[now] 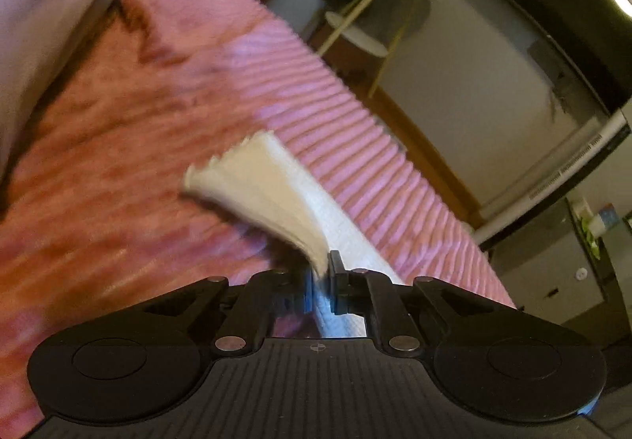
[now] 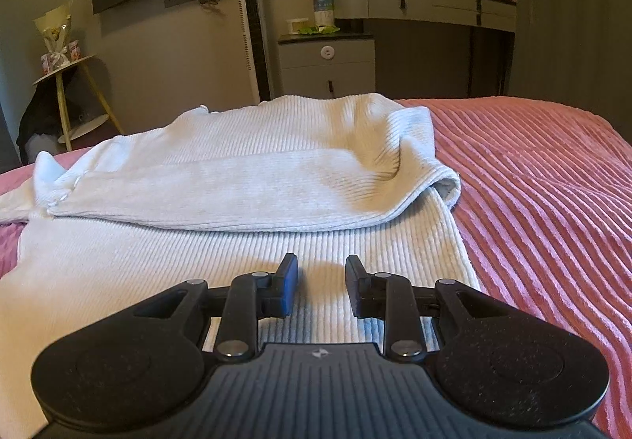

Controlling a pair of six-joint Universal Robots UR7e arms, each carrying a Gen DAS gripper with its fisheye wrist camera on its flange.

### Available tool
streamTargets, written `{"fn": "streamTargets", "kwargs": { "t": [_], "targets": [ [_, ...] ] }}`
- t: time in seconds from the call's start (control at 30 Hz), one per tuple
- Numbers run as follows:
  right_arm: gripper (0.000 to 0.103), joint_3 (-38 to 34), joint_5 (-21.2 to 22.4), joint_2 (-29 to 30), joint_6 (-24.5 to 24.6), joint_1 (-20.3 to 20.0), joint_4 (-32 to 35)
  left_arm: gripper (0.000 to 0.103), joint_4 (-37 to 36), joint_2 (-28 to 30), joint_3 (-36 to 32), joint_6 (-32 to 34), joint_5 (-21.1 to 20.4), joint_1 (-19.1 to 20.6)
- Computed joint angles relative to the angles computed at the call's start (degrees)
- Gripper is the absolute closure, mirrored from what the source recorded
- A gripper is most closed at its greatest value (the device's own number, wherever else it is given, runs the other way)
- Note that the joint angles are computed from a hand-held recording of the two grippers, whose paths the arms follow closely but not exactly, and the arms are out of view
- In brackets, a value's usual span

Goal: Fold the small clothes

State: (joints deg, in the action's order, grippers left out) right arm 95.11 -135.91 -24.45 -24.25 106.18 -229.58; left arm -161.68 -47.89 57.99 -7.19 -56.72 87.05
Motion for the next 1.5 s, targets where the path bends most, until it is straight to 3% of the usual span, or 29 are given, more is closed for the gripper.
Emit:
{"fn": "streamTargets", "kwargs": {
  "t": [0.07,0.17,0.3,0.43,0.5,0.6,0.67,0.77,0.83,0.9,1.0,1.1,1.2,1.3,1.5],
  "targets": [
    [0.077,0.5,0.4,-0.4,0.6,-0.1,0.0,0.094,-5.4,-1.0,2.6,4.1,0.7,-1.3],
    [0.077,1.2,1.0,-0.9,1.2,0.0,-0.5,0.094,-17.9,-3.4,9.3,18.2,-2.4,-5.1],
    [0.077,1.9,1.7,-1.3,1.7,0.2,-1.5,0.093,-21.5,-7.7,18.9,27.6,-11.8,-11.1],
    [0.077,3.3,2.4,-2.2,2.8,0.6,-2.0,0.093,-22.8,-8.2,27.2,31.1,-15.8,-16.7],
    [0.077,4.2,2.9,-3.0,3.9,0.8,-1.4,0.092,-24.4,-7.0,30.7,33.2,-14.5,-18.9],
    [0.077,6.3,4.7,-4.4,7.0,0.4,0.2,0.077,-22.7,-4.9,34.8,32.5,-11.7,-20.7],
    [0.077,7.5,6.5,-5.3,9.1,-0.2,1.3,0.051,-18.8,-5.2,37.4,30.5,-9.2,-21.6],
    [0.077,8.6,8.6,-6.2,11.5,-0.8,2.4,0.035,-17.6,-8.0,41.6,25.3,-8.2,-21.5],
    [0.077,9.3,11.0,-7.0,14.0,-1.4,3.9,0.033,-19.9,-10.2,44.6,23.5,-6.1,-21.6],
    [0.077,9.2,13.6,-7.6,16.2,-1.9,6.1,0.030,-24.4,-11.1,46.3,22.6,-1.4,-21.7],
    [0.077,6.9,17.2,-7.4,17.5,-2.1,9.7,0.027,-31.0,-10.1,46.1,27.6,5.2,-20.6],
    [0.077,2.6,20.2,-6.2,18.8,-2.5,14.4,0.029,-29.6,-9.3,44.5,29.7,9.7,-18.5],
    [0.077,-2.2,21.8,-4.7,21.2,-3.1,19.3,0.030,-24.4,-10.6,43.6,25.0,8.8,-16.4],
    [0.077,-6.2,24.6,-3.6,26.4,-4.4,24.4,0.030,-21.0,-11.2,42.1,19.6,4.6,-15.0],
    [0.083,-12.0,27.1,-0.8,31.1,-5.4,27.5,0.030,-21.0,-10.3,42.8,20.3,4.5,-14.9]
  ]
}}
